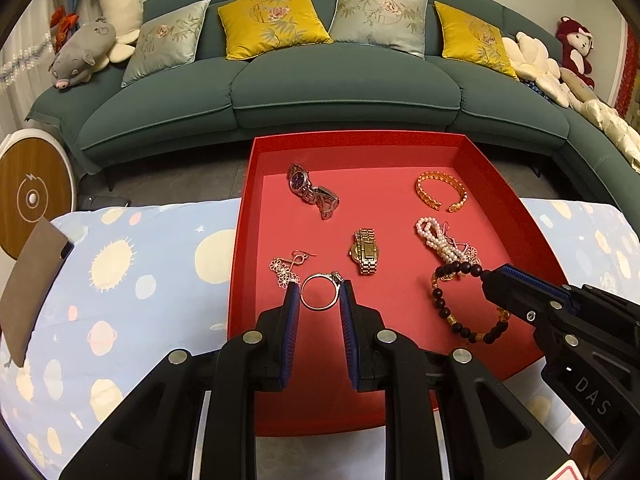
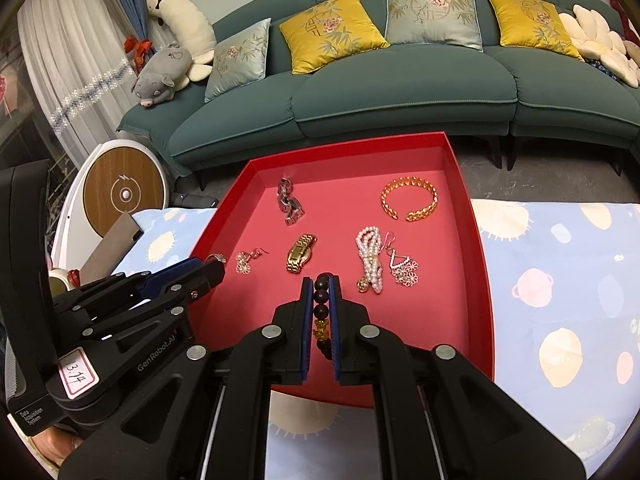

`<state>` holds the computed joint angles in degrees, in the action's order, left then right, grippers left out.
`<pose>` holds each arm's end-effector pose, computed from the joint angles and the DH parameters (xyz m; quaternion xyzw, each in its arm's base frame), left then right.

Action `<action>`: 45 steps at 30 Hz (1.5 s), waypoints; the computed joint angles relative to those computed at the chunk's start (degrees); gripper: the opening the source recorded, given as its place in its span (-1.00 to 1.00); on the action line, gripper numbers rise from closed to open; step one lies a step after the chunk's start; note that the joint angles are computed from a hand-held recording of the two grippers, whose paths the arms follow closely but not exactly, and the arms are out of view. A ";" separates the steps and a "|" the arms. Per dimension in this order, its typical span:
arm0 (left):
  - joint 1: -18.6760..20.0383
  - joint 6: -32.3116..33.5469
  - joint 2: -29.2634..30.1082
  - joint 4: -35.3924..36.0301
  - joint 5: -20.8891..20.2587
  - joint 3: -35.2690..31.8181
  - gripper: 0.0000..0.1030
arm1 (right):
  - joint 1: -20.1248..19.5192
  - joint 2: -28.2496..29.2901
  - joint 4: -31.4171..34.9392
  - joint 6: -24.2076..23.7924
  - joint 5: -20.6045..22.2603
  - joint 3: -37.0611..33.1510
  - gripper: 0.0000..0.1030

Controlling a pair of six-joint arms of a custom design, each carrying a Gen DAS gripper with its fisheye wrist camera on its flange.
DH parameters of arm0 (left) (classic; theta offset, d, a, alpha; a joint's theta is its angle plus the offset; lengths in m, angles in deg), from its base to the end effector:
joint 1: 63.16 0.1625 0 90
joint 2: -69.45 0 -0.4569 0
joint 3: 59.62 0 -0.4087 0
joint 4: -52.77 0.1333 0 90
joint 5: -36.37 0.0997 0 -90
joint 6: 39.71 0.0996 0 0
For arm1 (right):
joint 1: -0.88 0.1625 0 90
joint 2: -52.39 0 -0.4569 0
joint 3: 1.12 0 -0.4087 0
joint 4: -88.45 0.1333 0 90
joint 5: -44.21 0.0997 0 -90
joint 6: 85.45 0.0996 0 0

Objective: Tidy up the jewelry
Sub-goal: 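Carry the bracelet into the red tray with right tool while left carries the ring, release both, then withdraw both open tools from the tray toward the gold hoop earrings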

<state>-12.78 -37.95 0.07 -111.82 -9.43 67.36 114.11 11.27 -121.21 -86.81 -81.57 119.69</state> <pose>-0.1602 -0.5114 0.2059 0.2718 0.8769 -0.2502 0.3076 0.2842 -0.4718 0.0630 0.0879 -0.8962 0.3741 0.2218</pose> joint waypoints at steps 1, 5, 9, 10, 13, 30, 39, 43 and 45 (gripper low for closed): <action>0.10 -0.09 0.20 0.03 0.04 -0.03 -0.66 | -0.21 0.09 0.07 -0.05 -0.09 -0.05 -0.87; 0.89 -0.39 0.93 0.29 -0.14 -0.26 -0.65 | -0.98 0.40 -0.08 -0.28 -0.58 -0.03 -0.87; 1.55 -0.41 1.54 0.09 -0.36 -0.30 -0.65 | -1.60 0.66 -0.28 -0.66 -1.25 0.15 -0.87; 1.67 -0.50 1.68 0.03 -0.35 -0.30 -0.65 | -1.75 0.73 -0.41 -0.70 -1.31 0.23 -0.87; 1.69 0.04 2.42 -0.86 0.06 -0.31 -0.65 | -2.21 0.99 -0.91 -0.90 -1.39 0.56 -0.87; -1.20 -3.50 -4.79 1.40 0.27 1.45 0.03 | 1.53 -0.56 -4.68 -4.51 -4.67 2.79 -0.73; -8.68 -14.00 -21.02 16.09 2.04 5.99 0.21 | 9.39 -8.64 -2.83 1.69 -9.16 10.12 -0.35; -12.28 -20.25 -28.22 25.16 3.85 9.20 0.26 | 12.66 -10.73 -2.32 7.35 -10.24 14.17 -0.22; -13.57 -22.98 -30.96 29.24 4.38 10.67 0.27 | 13.68 -11.14 -2.26 10.42 -10.21 15.82 -0.16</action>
<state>-26.35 -60.94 -30.88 -82.58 -5.05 78.03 127.79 0.13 -123.47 -76.39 -91.78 135.51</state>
